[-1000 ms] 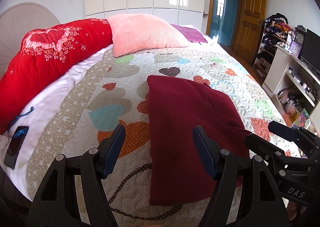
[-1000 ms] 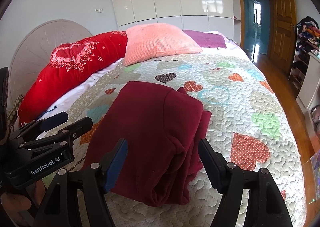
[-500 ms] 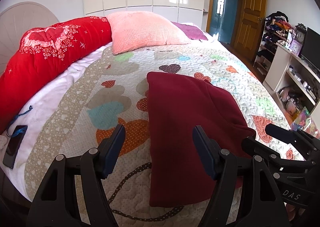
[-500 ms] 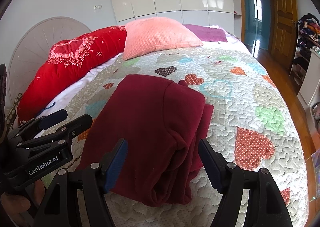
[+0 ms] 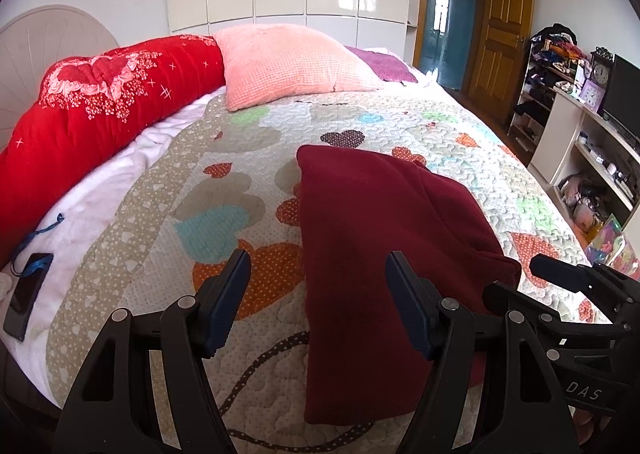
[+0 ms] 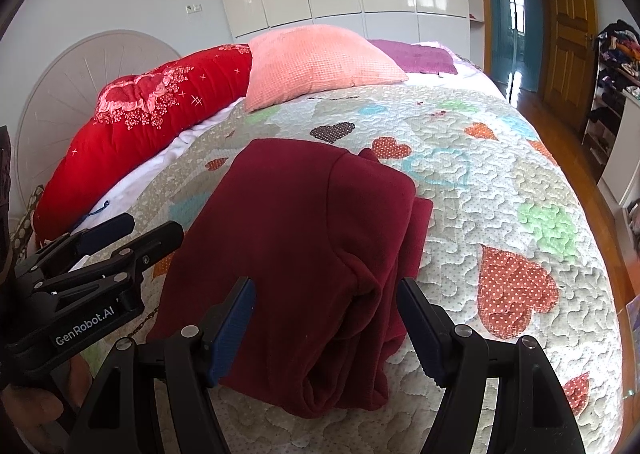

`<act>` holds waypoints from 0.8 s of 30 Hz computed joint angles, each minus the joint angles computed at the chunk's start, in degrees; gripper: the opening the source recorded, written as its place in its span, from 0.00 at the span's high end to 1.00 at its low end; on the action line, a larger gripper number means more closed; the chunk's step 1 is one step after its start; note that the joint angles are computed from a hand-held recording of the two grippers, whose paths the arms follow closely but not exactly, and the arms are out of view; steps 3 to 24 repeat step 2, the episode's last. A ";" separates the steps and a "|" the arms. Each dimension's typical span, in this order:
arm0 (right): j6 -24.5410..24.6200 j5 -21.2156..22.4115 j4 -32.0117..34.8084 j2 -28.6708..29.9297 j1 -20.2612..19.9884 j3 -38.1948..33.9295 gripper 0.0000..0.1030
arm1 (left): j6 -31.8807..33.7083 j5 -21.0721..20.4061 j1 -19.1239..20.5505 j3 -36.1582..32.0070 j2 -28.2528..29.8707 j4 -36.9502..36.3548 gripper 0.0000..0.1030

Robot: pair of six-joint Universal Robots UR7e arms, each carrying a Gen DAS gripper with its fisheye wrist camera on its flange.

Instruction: Fold small clothes

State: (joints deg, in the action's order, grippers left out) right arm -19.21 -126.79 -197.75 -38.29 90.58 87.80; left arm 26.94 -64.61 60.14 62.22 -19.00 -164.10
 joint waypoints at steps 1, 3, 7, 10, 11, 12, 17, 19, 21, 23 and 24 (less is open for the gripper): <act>0.02 0.05 0.04 0.01 -0.05 -0.02 0.31 | 0.03 -0.03 0.05 -0.29 0.10 0.40 0.32; 0.01 0.16 0.06 -0.01 -0.12 -0.01 0.31 | -0.03 -0.07 0.11 -0.52 0.12 1.00 0.32; 0.01 0.16 0.06 -0.01 -0.12 -0.01 0.31 | -0.03 -0.07 0.11 -0.52 0.12 1.00 0.32; 0.01 0.16 0.06 -0.01 -0.12 -0.01 0.31 | -0.03 -0.07 0.11 -0.52 0.12 1.00 0.32; 0.01 0.16 0.06 -0.01 -0.12 -0.01 0.31 | -0.03 -0.07 0.11 -0.52 0.12 1.00 0.32; 0.01 0.16 0.06 -0.01 -0.12 -0.01 0.31 | -0.03 -0.07 0.11 -0.52 0.12 1.00 0.32; 0.01 0.16 0.06 -0.01 -0.12 -0.01 0.31 | -0.03 -0.07 0.11 -0.52 0.12 1.00 0.32; 0.01 0.16 0.06 -0.01 -0.12 -0.01 0.31 | -0.03 -0.07 0.11 -0.52 0.12 1.00 0.32; 0.01 0.16 0.06 -0.01 -0.12 -0.01 0.31 | -0.03 -0.07 0.11 -0.52 0.12 1.00 0.32; 0.01 0.16 0.06 -0.01 -0.12 -0.01 0.31 | -0.03 -0.07 0.11 -0.52 0.12 1.00 0.32; 0.01 0.16 0.06 -0.01 -0.12 -0.01 0.31 | -0.03 -0.07 0.11 -0.52 0.12 1.00 0.32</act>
